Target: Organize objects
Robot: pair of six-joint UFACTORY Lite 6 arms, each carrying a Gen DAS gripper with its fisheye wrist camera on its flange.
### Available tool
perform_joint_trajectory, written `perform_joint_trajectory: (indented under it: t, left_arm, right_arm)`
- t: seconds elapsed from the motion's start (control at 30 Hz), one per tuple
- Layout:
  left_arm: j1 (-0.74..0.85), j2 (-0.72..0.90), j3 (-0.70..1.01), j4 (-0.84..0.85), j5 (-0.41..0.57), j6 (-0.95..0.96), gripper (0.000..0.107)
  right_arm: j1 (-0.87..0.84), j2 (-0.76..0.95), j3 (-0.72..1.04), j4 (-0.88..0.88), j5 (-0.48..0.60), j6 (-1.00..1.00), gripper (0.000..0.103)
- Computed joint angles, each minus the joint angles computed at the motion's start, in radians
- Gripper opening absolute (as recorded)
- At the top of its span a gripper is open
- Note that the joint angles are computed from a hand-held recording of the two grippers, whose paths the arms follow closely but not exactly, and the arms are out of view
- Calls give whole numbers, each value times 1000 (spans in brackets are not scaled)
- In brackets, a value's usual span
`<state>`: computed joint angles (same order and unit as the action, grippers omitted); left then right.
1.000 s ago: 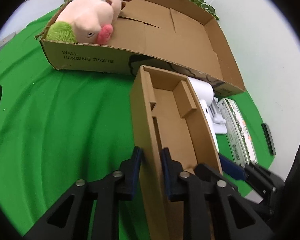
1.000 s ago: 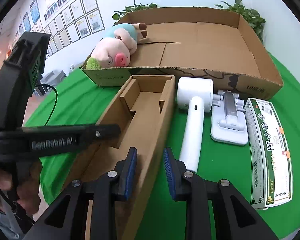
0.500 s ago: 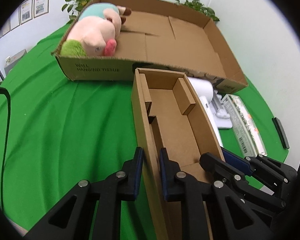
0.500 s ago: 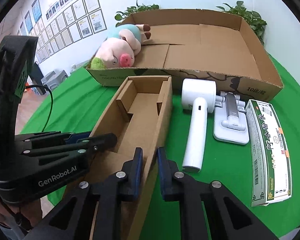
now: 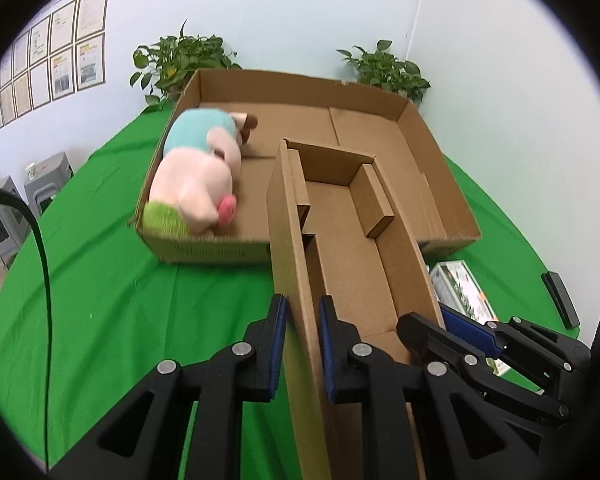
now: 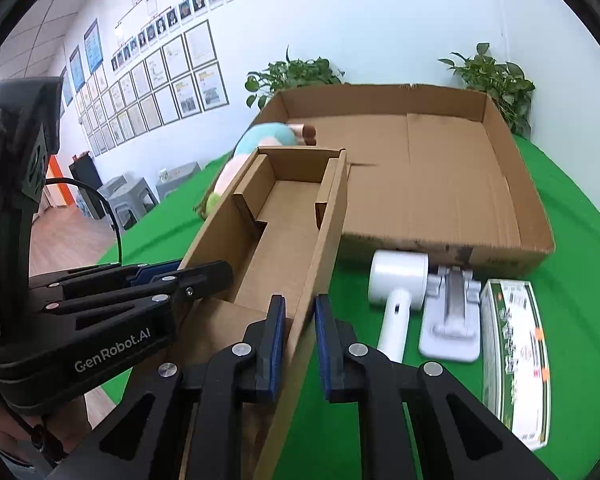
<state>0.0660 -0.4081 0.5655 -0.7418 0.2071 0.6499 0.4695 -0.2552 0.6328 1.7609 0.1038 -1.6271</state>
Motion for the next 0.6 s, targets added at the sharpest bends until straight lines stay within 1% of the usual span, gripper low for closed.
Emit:
perform_joint_trajectory:
  t: [0.03, 0.13, 0.2, 0.27, 0.33, 0.43, 0.6]
  left_arm:
    - [-7, 12, 13, 1, -8, 0, 15]
    - [-17, 65, 78, -22, -19, 22, 15]
    - [-22, 98, 112, -28, -28, 32, 15]
    - [-23, 136, 162, -1, -29, 17, 15]
    - [-16, 171, 216, 3, -21, 21, 15]
    - [-1, 253, 333, -5, -2, 40, 15]
    - [-8, 402, 552, 164, 23, -112, 15]
  right_arm:
    - [-9, 8, 15, -20, 4, 17, 13]
    - [-18, 23, 60, -8, -11, 0, 12]
    - [-26, 47, 105, -123, -16, 115, 12]
    - [-37, 68, 150, -231, -13, 216, 12]
    - [-61, 104, 211, -349, 12, 330, 11]
    - [-82, 163, 313, -490, 28, 469, 11]
    - [-130, 317, 538, -712, 90, 702, 11]
